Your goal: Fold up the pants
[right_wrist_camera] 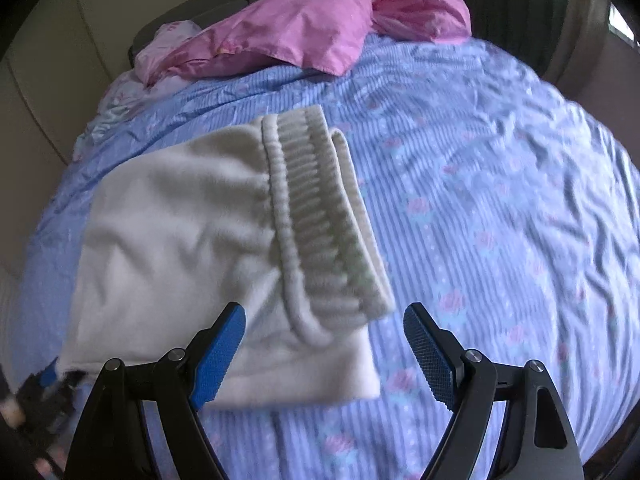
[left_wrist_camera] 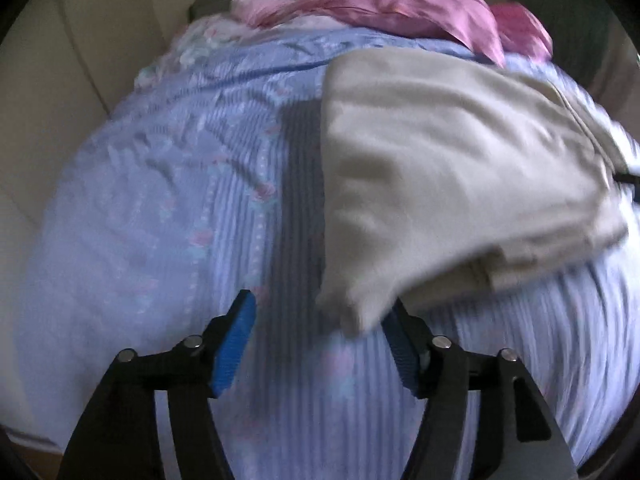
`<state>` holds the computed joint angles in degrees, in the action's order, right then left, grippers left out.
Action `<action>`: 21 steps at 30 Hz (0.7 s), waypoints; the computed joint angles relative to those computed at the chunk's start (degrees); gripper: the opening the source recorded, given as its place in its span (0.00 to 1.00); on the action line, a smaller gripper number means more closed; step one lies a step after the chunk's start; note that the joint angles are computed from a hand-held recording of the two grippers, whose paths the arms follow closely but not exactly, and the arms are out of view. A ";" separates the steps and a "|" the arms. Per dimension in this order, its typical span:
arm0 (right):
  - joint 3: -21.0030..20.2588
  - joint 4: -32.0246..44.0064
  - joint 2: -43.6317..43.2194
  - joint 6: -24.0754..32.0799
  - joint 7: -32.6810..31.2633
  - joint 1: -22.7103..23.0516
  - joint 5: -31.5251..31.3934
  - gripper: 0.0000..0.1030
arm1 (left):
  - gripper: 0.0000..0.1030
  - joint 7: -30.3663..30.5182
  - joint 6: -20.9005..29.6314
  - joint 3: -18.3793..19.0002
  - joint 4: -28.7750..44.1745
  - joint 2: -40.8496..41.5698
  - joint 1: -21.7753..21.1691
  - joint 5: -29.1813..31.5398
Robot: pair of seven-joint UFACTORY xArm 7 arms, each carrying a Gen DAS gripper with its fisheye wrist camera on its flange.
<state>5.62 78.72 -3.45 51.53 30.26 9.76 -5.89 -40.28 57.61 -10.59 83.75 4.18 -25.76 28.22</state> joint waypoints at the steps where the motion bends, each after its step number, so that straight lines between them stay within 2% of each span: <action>1: -0.14 -0.17 -0.62 0.68 0.17 -0.06 0.84 0.81 | 0.69 1.02 -0.21 -0.27 -0.71 -1.07 -0.21 -0.02; 3: -0.27 -1.34 -2.27 0.06 0.25 -0.25 1.62 0.81 | 0.70 4.01 -0.90 -0.95 -1.07 -2.95 -0.39 -0.66; 5: -0.12 -2.48 -3.86 -1.33 1.27 -0.71 0.15 0.81 | 0.72 4.28 -0.69 -1.40 0.95 -3.10 -0.41 1.17; 7: 0.26 -3.22 -4.79 -2.94 3.05 -1.42 -2.85 0.81 | 0.79 4.01 -1.20 -1.42 3.22 -2.34 -0.32 2.48; 10: 1.11 -1.45 -3.55 -3.75 5.60 -2.36 -9.55 0.81 | 0.85 2.34 -0.38 -0.39 10.46 2.34 -0.63 6.78; 11: 0.96 -0.41 -2.64 -4.33 4.75 -2.29 -9.83 0.87 | 0.85 2.86 0.13 0.27 13.68 4.61 -0.84 7.38; 12: 0.59 0.89 -1.43 -4.64 2.72 -2.13 -9.12 0.91 | 0.85 3.65 -0.07 0.87 15.19 5.68 -0.93 6.41; 14: -0.42 2.65 0.72 -6.01 -2.24 -1.80 -4.61 0.91 | 0.85 6.58 -1.25 1.74 18.33 8.13 -0.10 0.85; 16: -1.03 4.07 2.99 -6.50 -4.50 -1.78 -0.73 0.91 | 0.85 8.08 -1.06 2.64 21.63 10.93 0.01 -2.93; 21: -1.62 4.44 5.99 -5.87 -1.50 -1.58 1.23 0.91 | 0.85 12.52 3.85 2.99 34.06 20.98 1.91 -18.41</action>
